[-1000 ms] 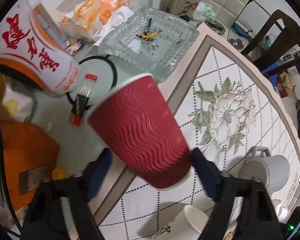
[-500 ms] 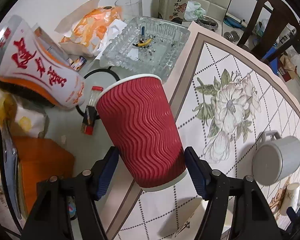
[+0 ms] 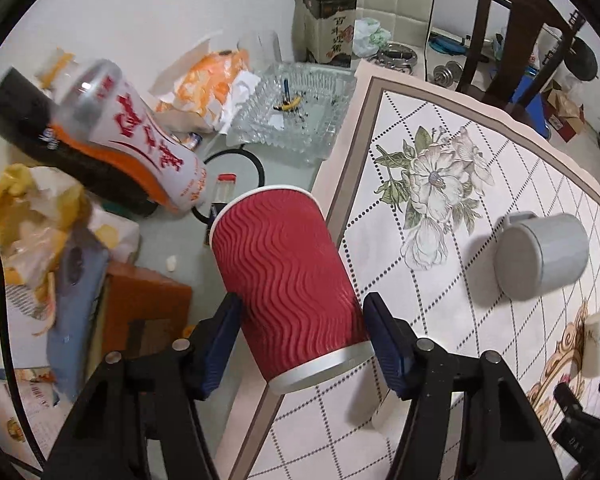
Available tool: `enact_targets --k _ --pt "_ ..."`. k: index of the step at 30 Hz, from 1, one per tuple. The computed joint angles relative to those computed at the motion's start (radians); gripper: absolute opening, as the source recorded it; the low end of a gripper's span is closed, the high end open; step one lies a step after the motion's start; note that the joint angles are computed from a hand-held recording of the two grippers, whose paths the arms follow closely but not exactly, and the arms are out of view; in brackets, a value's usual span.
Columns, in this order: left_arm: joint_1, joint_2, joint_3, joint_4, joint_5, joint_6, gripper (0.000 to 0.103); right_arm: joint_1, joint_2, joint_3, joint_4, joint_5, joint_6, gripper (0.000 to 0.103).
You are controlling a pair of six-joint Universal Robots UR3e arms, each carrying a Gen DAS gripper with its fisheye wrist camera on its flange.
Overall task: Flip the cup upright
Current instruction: 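Lift the red cup with the left tool and rotate it upright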
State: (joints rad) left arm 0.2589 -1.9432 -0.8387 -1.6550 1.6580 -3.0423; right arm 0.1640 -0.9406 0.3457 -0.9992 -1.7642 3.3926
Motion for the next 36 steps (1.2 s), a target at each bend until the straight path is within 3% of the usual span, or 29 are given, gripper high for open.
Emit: enact_targets --k 6,12,20,24,28,36 --pt "0.003 0.103 -0.074 -0.034 -0.005 -0.024 0.059 -0.043 -0.223 0.313 -0.122 0.018 -0.028 0.103" --pt "-0.015 0.219 -0.018 -0.121 -0.037 -0.033 0.059 -0.107 -0.382 0.474 -0.172 0.038 -0.065 0.103" --pt "-0.264 0.276 0.177 -0.269 -0.023 -0.119 0.059 -0.277 -0.709 0.802 -0.219 0.074 -0.186 0.103" --pt "-0.442 0.286 0.128 -0.241 0.009 -0.200 0.059 -0.464 -0.931 1.017 -0.225 0.094 -0.330 0.103" --pt "-0.620 0.290 -0.034 -0.120 0.020 -0.286 0.059 -0.687 -1.111 1.189 -0.234 0.102 -0.498 0.103" --pt "-0.929 0.211 -0.274 0.171 0.147 -0.351 0.059 -1.329 -1.436 1.431 -0.224 0.172 -1.011 0.103"
